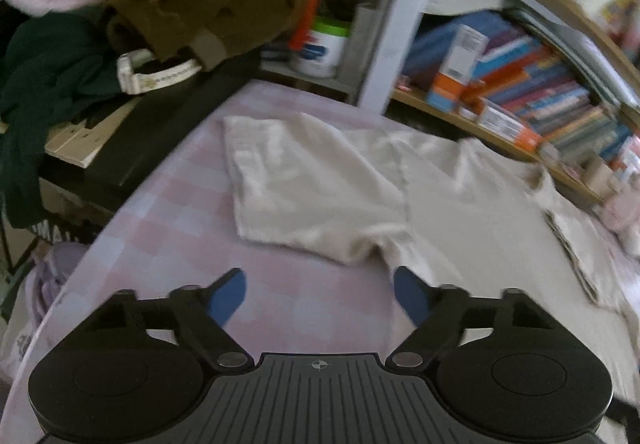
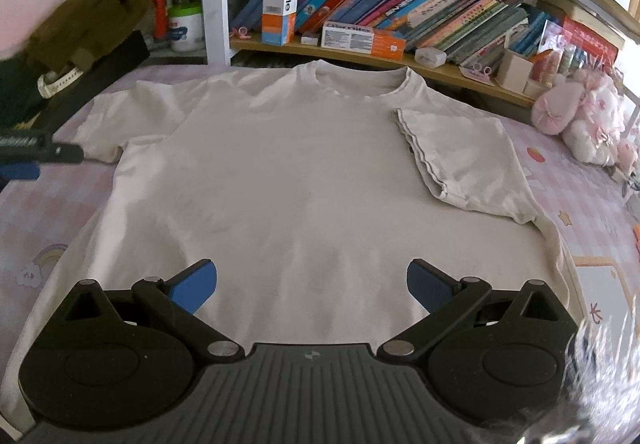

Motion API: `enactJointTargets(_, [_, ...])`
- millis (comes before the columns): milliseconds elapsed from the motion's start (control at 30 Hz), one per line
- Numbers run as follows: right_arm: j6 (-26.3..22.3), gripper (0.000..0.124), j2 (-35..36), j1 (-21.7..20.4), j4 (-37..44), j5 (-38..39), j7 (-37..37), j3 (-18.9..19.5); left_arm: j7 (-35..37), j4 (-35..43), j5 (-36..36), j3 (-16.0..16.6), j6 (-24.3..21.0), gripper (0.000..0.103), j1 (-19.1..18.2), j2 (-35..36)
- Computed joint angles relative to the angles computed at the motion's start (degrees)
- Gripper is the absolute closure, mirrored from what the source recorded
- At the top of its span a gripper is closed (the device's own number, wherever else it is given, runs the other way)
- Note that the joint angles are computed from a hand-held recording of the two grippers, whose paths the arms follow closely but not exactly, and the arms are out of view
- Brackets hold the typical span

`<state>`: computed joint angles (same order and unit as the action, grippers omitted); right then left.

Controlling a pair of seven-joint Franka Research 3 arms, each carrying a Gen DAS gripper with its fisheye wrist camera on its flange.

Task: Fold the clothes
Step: 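Move the open left gripper to the other sleeve of the T-shirt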

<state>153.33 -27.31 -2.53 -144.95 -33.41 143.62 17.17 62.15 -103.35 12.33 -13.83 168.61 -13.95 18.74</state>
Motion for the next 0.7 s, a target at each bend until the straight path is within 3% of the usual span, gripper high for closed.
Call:
enactJointTargets(67, [-0.2, 0.021, 0.2, 0.1, 0.1, 0.0, -0.2, -0.1, -0.7, 3.1, -0.7, 0.2, -0.9, 0.053, 0.2, 2.4])
enactJointTargets(133, [-0.4, 0.021, 0.4, 0.2, 0.2, 0.2, -0.3, -0.3, -2.1, 6.9, -1.0, 1.0, -2.1, 0.062, -0.1, 5.2])
enactJointTargets(267, [-0.9, 0.021, 0.5, 0.3, 0.1, 0.4, 0.0, -0.5, -7.4, 14.8, 2.2, 5.1, -4.5, 0.065, -2.7, 10.6])
enactJointTargets(433, [-1.9, 0.021, -0.3, 0.4, -0.3, 0.5, 0.5, -0.7, -10.1, 22.3, 5.4, 6.7, -8.0, 0.066, -4.0, 15.5])
enactJointTargets(567, [-2.6, 0.021, -0.8, 0.1, -0.6, 0.4, 0.9, -0.7, -14.2, 24.0, 8.0, 8.8, -9.5, 0.080, -5.8, 16.6])
enactJointTargets(700, [-3.7, 0.021, -1.1, 0.0, -0.7, 0.6, 1.5, -0.8, -20.8, 23.6, 10.9, 10.8, -10.2, 0.087, -7.5, 16.1])
